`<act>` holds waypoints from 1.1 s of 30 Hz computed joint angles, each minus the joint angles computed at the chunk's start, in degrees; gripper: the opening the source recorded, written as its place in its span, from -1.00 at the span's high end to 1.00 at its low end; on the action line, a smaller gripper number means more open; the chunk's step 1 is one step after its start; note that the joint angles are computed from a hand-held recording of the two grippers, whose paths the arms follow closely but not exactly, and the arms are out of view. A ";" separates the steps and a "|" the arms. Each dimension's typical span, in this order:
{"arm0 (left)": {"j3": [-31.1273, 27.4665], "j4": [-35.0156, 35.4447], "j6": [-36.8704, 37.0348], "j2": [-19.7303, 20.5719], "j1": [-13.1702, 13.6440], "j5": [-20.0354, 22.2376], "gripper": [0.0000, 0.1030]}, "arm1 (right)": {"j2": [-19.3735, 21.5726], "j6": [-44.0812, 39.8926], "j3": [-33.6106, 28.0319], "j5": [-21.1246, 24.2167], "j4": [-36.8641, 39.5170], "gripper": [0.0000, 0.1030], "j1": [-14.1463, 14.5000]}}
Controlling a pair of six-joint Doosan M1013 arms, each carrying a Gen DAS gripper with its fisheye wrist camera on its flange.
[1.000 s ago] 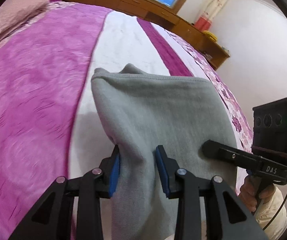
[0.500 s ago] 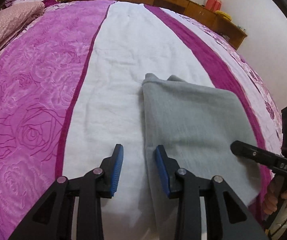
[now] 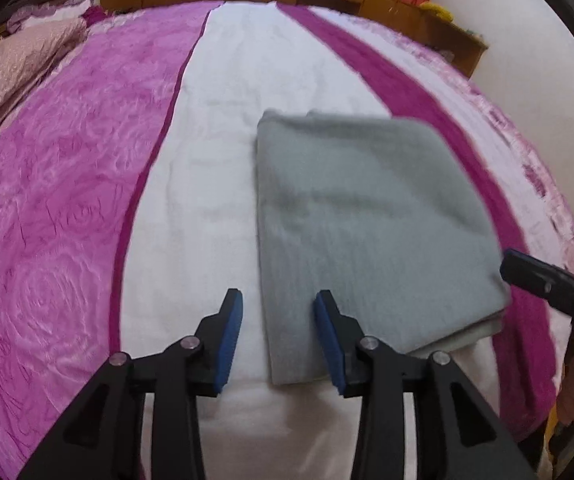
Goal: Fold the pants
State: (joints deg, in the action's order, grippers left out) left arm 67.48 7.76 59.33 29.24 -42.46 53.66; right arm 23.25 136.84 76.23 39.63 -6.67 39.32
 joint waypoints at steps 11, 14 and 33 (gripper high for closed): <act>3.03 7.08 -8.07 -2.86 -2.25 2.47 0.16 | 0.20 4.55 -0.02 4.15 -2.43 0.46 0.86; 3.59 7.87 -9.56 -3.11 -2.99 4.25 0.06 | -0.49 6.77 0.19 6.97 -5.31 0.38 2.07; 5.35 13.11 -14.54 -1.82 -5.58 6.22 -0.40 | 0.03 15.56 3.52 9.74 -12.41 -0.31 4.93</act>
State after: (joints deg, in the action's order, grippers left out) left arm 72.83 20.87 44.79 27.42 -48.04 59.88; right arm 23.27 152.40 79.75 49.37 -19.09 44.26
